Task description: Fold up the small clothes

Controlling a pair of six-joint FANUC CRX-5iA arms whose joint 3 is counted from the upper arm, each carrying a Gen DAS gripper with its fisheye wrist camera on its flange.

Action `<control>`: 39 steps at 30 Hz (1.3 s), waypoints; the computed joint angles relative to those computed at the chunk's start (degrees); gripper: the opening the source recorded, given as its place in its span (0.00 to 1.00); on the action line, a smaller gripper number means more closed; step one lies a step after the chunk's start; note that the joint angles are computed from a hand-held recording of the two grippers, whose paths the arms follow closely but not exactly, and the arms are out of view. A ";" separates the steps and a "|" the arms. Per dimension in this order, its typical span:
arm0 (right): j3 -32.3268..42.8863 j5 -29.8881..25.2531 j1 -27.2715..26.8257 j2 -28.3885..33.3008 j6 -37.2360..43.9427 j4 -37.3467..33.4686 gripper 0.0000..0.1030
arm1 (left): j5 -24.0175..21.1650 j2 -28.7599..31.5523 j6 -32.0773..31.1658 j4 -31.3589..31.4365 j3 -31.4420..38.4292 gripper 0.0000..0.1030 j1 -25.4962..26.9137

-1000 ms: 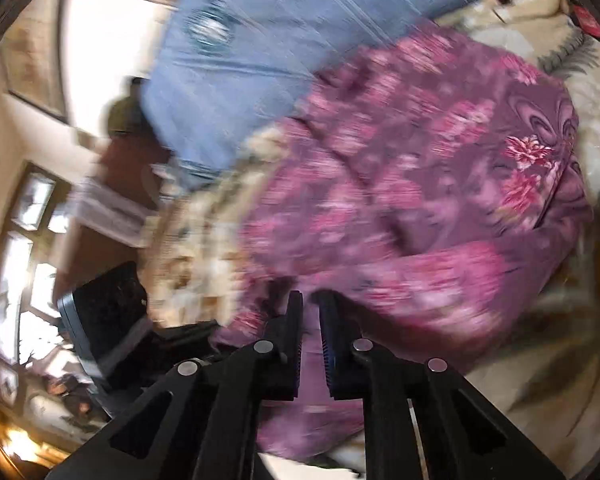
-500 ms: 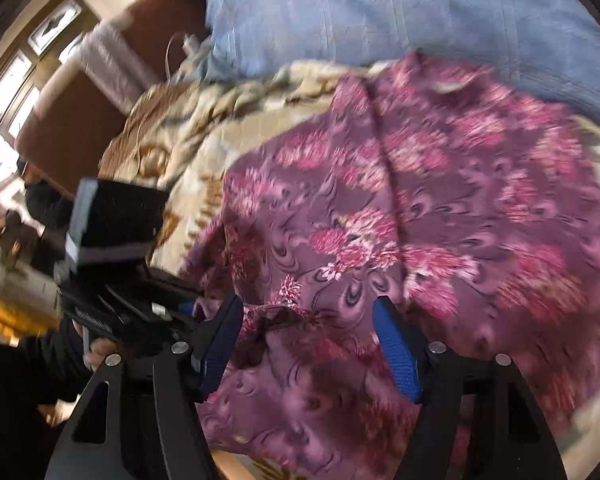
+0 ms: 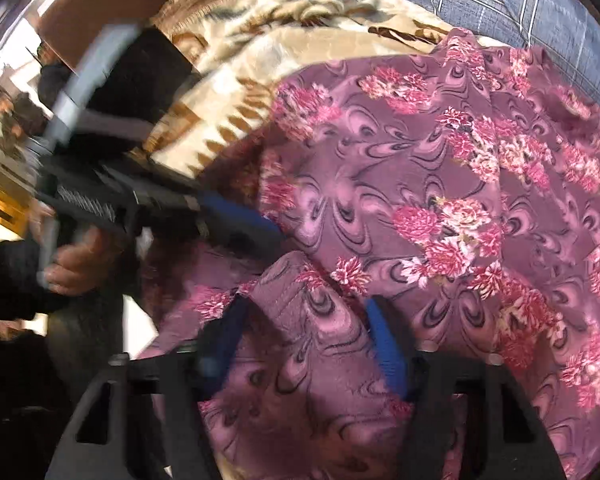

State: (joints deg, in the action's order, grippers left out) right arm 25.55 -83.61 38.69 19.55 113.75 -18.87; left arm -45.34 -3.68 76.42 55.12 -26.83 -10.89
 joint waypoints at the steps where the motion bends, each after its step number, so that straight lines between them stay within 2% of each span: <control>1: -1.22 1.01 0.53 -0.84 -0.61 1.12 0.25 | 0.62 -1.22 1.89 -2.85 0.27 0.15 0.15; 2: -2.87 2.42 0.72 -2.35 -1.26 1.63 0.25 | 1.90 -3.68 4.45 -6.80 0.11 0.16 0.08; 4: -6.60 6.59 0.87 -5.95 -3.60 2.80 0.29 | 3.31 -7.14 7.95 -11.51 -0.82 0.30 -0.77; 5: -9.00 9.59 0.66 -8.44 -6.51 3.15 0.40 | 3.37 -8.44 9.55 -12.85 -1.36 0.39 -1.24; 6: -11.58 12.01 0.42 -11.34 -9.09 2.99 0.45 | 3.63 -10.46 11.00 -13.44 -2.85 0.43 -2.10; 8: -16.29 15.63 0.93 -16.74 -9.39 2.55 0.60 | 3.31 -12.78 12.80 -14.75 -4.53 0.44 -3.94; 9: -19.22 17.47 1.48 -20.17 -8.39 1.87 0.64 | 3.43 -13.12 15.12 -17.01 -4.30 0.44 -5.37; 11: -22.96 19.03 4.01 -23.94 -7.81 3.27 0.65 | 3.03 -14.20 20.13 -21.11 -4.51 0.46 -8.18; 14: -32.03 24.93 13.04 -27.58 -15.73 17.45 0.64 | 2.65 -12.45 19.82 -18.68 -5.33 0.47 -11.31; 17: -39.61 30.06 18.71 -26.36 -28.88 34.04 0.61 | 1.31 -9.57 22.68 -23.66 -2.42 0.47 -13.51; 18: -41.19 31.33 19.00 -26.32 -31.75 37.27 0.58 | 1.69 -8.76 22.46 -23.69 -2.29 0.48 -14.01; 20: -40.35 31.40 18.03 -25.35 -34.73 38.67 0.15 | 2.14 -7.77 21.42 -23.16 -2.38 0.48 -14.55; 21: -38.50 30.62 16.79 -25.45 -33.74 35.55 0.08 | 2.59 -7.89 21.55 -23.82 -2.32 0.48 -14.94; 22: -38.13 31.10 16.12 -26.39 -35.26 35.22 0.05 | 2.67 -7.93 21.52 -24.63 -2.07 0.48 -15.16; 24: -38.97 31.64 15.38 -29.02 -39.61 39.29 0.05 | 2.68 -7.71 22.16 -25.94 -1.37 0.49 -15.50; 30: -36.79 27.89 9.25 -36.42 -38.08 34.53 0.05 | 2.57 -6.84 25.29 -31.83 1.18 0.51 -17.63; 32: -36.81 25.82 7.68 -38.81 -35.86 32.77 0.05 | 1.72 -5.88 27.99 -36.41 3.61 0.51 -19.04; 33: -36.93 25.06 7.19 -39.25 -35.62 32.43 0.05 | 1.19 -5.35 29.58 -38.92 4.95 0.48 -19.93; 34: -37.47 24.37 7.18 -39.88 -36.03 32.34 0.05 | -0.45 -4.34 33.79 -44.40 7.78 0.43 -21.73; 35: -37.83 23.45 7.08 -40.34 -36.00 32.18 0.05 | -2.75 -3.39 35.20 -48.37 10.23 0.25 -22.85; 36: -38.52 23.17 7.41 -40.86 -36.19 32.67 0.05 | -3.76 -3.01 34.93 -49.35 11.09 0.08 -23.21; 37: -39.14 22.74 7.56 -41.69 -36.02 32.35 0.05 | -4.35 -3.03 32.80 -47.32 10.81 0.03 -22.73; 39: -39.81 22.44 7.50 -42.83 -36.53 32.07 0.05 | -3.85 -5.11 32.36 -46.27 9.59 0.03 -22.08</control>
